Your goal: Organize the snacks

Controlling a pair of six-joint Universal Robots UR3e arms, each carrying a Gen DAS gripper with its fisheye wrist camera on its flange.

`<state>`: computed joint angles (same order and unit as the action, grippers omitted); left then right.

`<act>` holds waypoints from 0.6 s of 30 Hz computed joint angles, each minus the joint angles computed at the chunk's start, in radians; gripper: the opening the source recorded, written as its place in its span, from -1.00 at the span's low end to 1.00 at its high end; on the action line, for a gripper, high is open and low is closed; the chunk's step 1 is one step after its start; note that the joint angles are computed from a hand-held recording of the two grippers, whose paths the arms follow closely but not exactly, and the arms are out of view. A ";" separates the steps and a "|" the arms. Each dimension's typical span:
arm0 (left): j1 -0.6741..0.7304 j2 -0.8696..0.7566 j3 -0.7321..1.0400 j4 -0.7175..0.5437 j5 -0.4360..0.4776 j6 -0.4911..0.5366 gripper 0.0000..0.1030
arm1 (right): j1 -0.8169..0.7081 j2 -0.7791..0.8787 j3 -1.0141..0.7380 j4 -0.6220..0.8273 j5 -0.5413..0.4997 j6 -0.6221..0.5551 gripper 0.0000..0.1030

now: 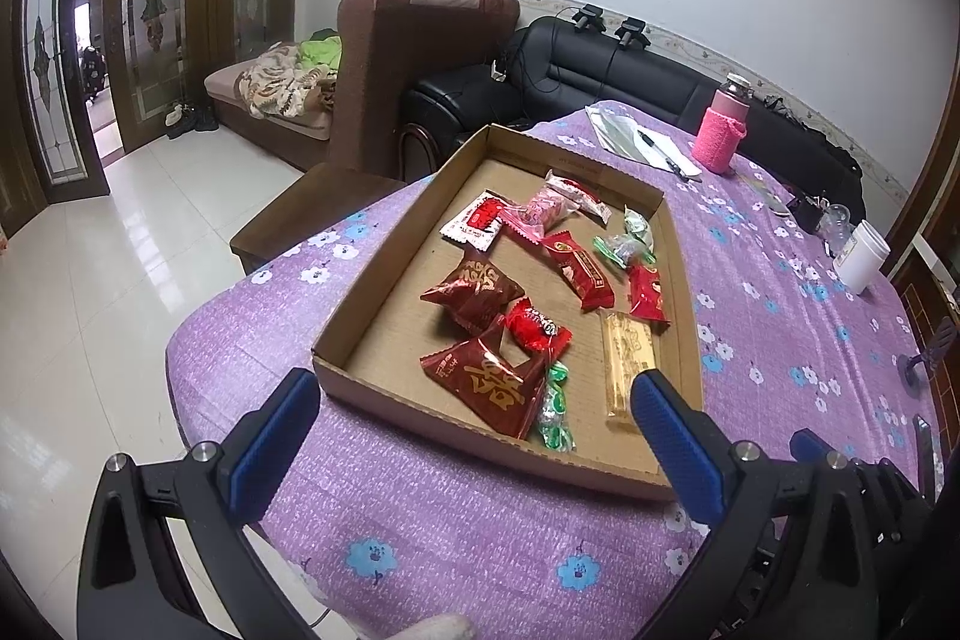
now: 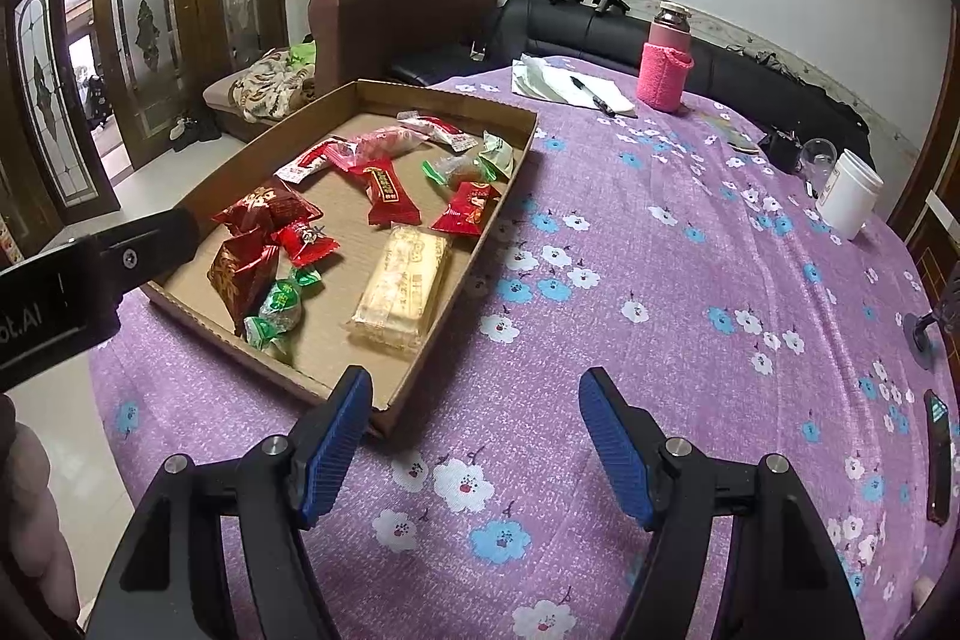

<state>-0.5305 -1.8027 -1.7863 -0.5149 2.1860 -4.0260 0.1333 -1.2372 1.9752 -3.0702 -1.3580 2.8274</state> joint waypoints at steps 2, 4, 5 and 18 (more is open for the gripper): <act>-0.003 -0.001 0.005 -0.007 -0.001 -0.006 1.00 | 0.003 -0.003 0.001 0.002 -0.001 0.001 0.47; -0.004 0.000 0.002 -0.005 -0.001 -0.007 1.00 | 0.004 -0.005 0.004 0.001 -0.002 0.001 0.47; -0.003 0.001 0.001 -0.004 -0.001 -0.007 1.00 | 0.004 -0.006 0.004 0.001 -0.001 0.002 0.47; -0.009 0.000 -0.002 -0.002 -0.001 -0.014 1.00 | 0.009 -0.012 0.006 0.009 0.002 0.009 0.47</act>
<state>-0.5397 -1.8030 -1.7880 -0.5169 2.1854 -4.0402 0.1426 -1.2493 1.9815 -3.0613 -1.3564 2.8361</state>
